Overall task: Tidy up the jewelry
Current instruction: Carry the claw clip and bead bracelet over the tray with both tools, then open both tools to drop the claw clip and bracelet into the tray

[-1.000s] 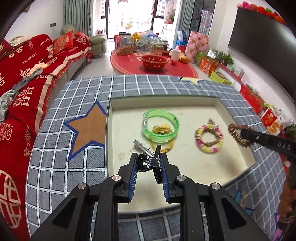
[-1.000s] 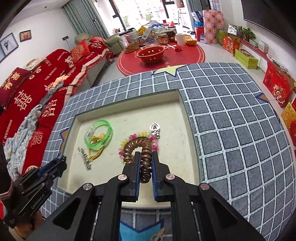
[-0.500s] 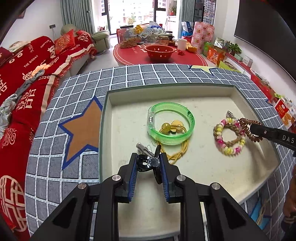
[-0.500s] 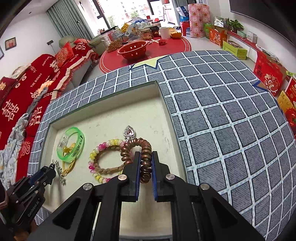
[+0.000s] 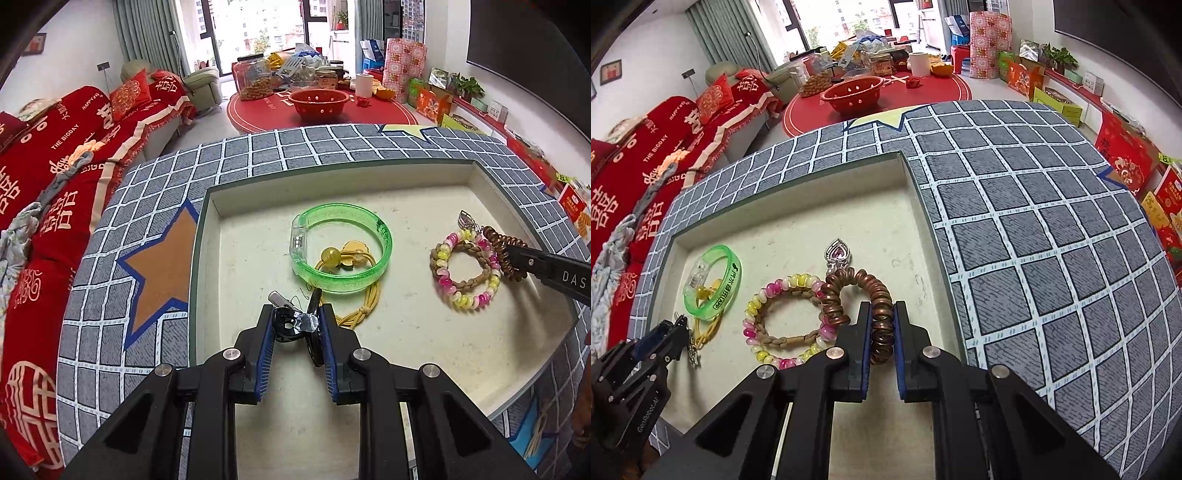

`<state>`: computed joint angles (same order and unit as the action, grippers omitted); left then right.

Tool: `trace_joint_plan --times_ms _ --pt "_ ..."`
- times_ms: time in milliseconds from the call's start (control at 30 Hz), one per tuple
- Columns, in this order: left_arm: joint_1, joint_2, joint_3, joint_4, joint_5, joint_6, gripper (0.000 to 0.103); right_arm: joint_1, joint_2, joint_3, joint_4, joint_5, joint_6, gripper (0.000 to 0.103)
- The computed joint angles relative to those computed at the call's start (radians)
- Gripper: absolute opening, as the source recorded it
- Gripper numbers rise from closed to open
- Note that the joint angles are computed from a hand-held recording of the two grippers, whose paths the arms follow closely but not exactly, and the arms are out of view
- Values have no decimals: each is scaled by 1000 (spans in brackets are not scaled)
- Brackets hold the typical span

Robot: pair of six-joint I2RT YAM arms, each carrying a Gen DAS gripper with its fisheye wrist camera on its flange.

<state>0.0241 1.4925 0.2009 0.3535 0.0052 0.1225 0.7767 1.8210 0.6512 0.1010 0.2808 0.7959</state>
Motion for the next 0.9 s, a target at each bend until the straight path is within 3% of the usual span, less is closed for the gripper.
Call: trace_joint_plan --times_ms 133,200,267,467,567,800,867,900 --pt "-3 1 5 -8 -2 -4 37 6 0 7 -13 -9 5 19" --pt "0 -1 7 -15 -2 -8 37 13 -4 9 -17 -1 6 32" --pt "-1 -5 8 -22 -2 -12 37 19 -15 2 -12 8 5 53" --pt "16 -27 0 -32 1 -6 37 26 -53 -32 27 -27 30 73" --pt "13 -49 -7 -40 -8 -5 37 27 -74 -61 69 -54 51 80" --pt "2 -115 -19 -77 -12 -6 38 29 -149 -133 150 -90 72 82" --pt "1 -132 -22 -85 -13 -6 72 27 -161 -145 165 -97 76 82" --pt "4 -160 -36 -80 -11 -15 101 26 -171 -152 169 -99 78 82"
